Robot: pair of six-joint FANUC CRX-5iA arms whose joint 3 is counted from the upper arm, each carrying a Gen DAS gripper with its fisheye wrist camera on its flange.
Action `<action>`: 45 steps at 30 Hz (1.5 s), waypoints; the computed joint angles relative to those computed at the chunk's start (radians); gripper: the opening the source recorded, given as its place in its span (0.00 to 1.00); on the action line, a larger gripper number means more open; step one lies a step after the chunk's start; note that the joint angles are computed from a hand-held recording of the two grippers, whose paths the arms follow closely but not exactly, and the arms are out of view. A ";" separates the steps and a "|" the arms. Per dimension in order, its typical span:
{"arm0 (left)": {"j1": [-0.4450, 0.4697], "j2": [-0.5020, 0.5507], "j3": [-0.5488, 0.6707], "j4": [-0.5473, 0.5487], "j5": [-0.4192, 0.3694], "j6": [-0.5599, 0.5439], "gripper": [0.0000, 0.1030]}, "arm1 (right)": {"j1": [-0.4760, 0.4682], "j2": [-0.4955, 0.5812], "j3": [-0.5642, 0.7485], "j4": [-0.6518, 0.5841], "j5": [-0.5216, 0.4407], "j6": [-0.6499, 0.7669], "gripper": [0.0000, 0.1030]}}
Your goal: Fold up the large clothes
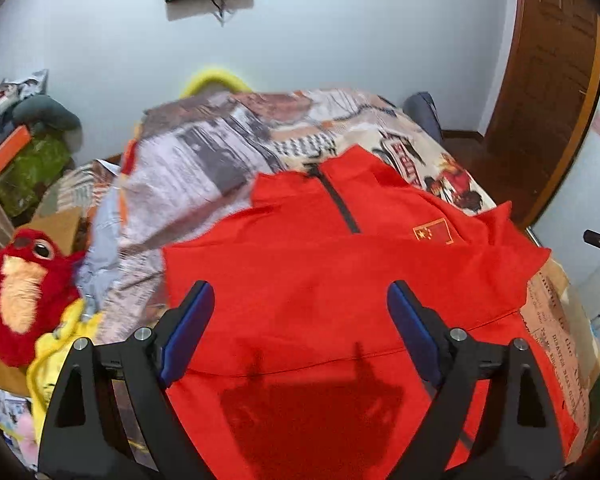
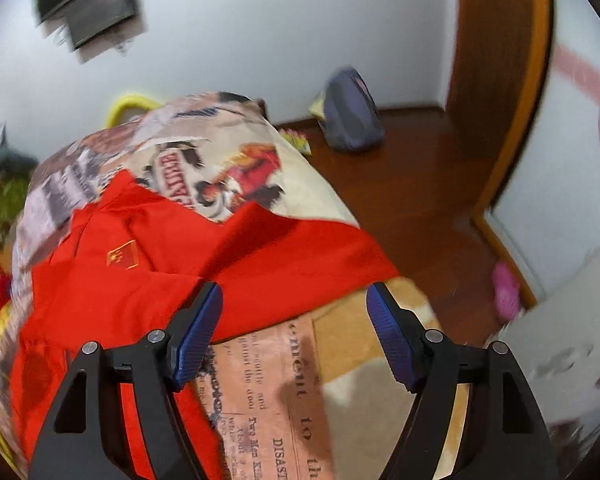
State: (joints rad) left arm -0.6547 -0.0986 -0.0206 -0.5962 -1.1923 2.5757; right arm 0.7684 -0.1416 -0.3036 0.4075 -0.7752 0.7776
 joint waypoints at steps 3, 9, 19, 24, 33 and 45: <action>0.042 0.043 -0.010 0.055 0.054 -0.028 0.86 | -0.078 0.061 0.053 -0.166 0.003 0.019 0.69; 0.103 0.101 -0.047 0.135 0.142 -0.066 0.86 | -0.190 0.168 0.149 -0.431 -0.008 0.116 0.69; 0.152 0.165 -0.079 0.171 0.199 -0.105 0.86 | -0.233 0.316 0.197 -0.367 0.099 -0.077 0.43; 0.150 0.179 -0.084 0.165 0.196 -0.103 0.86 | -0.262 0.358 0.245 -0.421 0.072 -0.031 0.12; 0.117 0.171 -0.063 0.140 0.158 -0.096 0.86 | -0.230 0.236 0.181 -0.315 0.090 -0.005 0.07; 0.042 0.075 -0.035 0.051 0.077 -0.020 0.86 | -0.016 0.065 0.172 -0.113 0.142 0.053 0.07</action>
State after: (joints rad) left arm -0.6129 -0.0241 -0.0558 -0.5450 -1.1148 2.5559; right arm 0.7522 -0.0761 -0.1316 0.2942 -0.6328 0.8305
